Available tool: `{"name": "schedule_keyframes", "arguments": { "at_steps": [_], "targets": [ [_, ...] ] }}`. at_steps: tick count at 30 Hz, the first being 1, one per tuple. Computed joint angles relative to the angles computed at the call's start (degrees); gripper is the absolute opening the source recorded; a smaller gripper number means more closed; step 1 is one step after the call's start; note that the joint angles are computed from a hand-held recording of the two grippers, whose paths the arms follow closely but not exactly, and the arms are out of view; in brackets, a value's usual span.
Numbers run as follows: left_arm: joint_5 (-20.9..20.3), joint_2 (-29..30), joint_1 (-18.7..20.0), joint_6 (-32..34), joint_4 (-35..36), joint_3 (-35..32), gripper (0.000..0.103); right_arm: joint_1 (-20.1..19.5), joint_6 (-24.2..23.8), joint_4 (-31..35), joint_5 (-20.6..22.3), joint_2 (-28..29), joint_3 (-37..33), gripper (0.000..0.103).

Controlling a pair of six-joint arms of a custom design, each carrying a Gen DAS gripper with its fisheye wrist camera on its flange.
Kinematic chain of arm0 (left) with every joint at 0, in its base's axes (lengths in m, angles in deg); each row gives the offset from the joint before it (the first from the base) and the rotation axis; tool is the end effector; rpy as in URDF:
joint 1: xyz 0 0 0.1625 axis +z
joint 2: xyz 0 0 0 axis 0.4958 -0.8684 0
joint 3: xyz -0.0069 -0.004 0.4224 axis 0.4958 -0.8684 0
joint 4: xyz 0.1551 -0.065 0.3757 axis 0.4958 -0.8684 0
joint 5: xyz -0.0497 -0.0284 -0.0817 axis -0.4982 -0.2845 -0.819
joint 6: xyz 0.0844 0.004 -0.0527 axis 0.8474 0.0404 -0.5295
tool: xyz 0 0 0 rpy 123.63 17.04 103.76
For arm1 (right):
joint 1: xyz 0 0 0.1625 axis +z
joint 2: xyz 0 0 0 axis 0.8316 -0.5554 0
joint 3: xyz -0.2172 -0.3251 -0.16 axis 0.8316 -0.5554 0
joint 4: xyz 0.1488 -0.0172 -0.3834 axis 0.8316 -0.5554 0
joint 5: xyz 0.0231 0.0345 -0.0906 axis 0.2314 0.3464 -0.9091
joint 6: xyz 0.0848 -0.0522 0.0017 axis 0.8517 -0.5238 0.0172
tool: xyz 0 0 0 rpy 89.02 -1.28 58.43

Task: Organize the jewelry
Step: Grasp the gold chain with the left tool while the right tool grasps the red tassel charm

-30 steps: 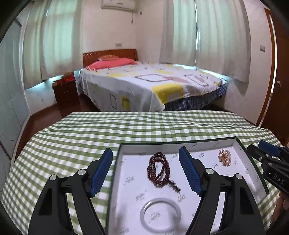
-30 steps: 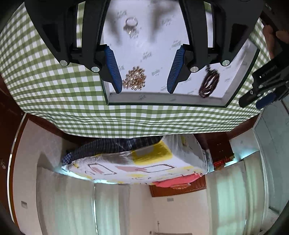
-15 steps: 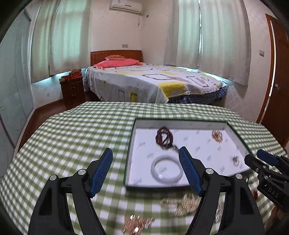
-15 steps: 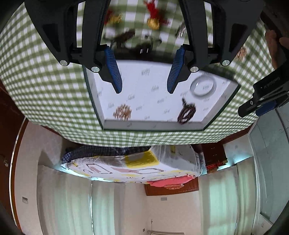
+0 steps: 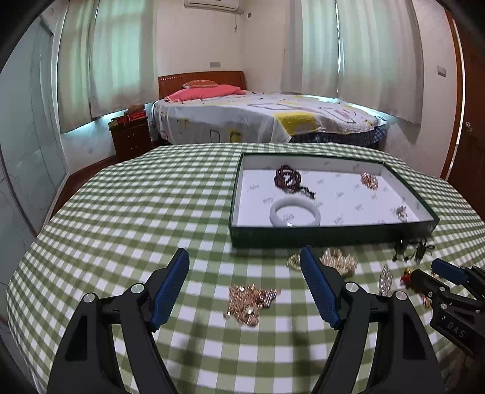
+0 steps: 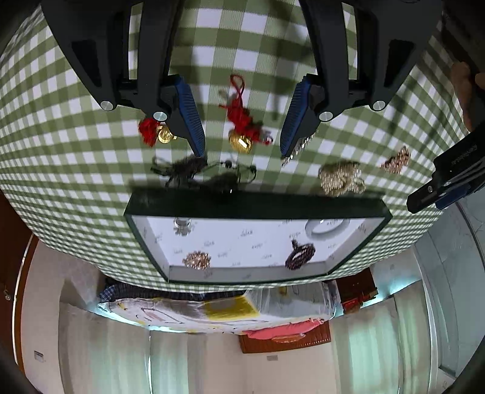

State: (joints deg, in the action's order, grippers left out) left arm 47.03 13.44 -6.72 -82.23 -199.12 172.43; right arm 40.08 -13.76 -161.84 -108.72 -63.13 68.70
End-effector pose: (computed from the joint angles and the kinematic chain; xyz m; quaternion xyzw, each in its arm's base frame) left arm -0.1147 -0.2951 0.0951 0.0649 0.7908 -0.4555 0.4036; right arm 0.1356 -0.3375 0.0608 0.2795 -0.8777 0.2918 0.2575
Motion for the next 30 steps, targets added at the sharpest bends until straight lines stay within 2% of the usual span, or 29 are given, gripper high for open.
{"name": "schedule_keyframes", "arguments": {
  "at_steps": [5, 10, 15, 17, 18, 30],
  "targets": [
    [-1.81, -1.07, -0.78, -2.76, 3.05, 0.68, 0.073, -0.71, -0.17, -1.31, -0.56, 0.94, 0.47, 0.050],
    [-2.64, -0.83, 0.01, -2.22, 0.86, 1.21, 0.073, -0.95, -0.24, -0.45, -2.01, 1.10, -0.04, 0.048],
    [-3.20, -0.69, 1.02, -1.28, -1.32, 1.62, 0.073, -0.79, -1.25, -1.37, -2.81, 1.57, -0.31, 0.030],
    [-3.45, -0.85, 1.31, -0.94, -2.02, 1.81, 0.073, -1.27, -1.36, -1.48, -2.24, 1.26, -0.01, 0.014],
    [-3.54, -0.78, 1.41, -0.78, -2.30, 1.83, 0.073, -1.67, -1.34, -1.23, -1.63, 0.83, 0.24, 0.012],
    [-4.45, 1.36, 3.29, 4.47, -9.95, 2.25, 0.073, -3.18, -0.90, -1.56, 0.80, -0.04, 1.21, 0.011]
  ]
}}
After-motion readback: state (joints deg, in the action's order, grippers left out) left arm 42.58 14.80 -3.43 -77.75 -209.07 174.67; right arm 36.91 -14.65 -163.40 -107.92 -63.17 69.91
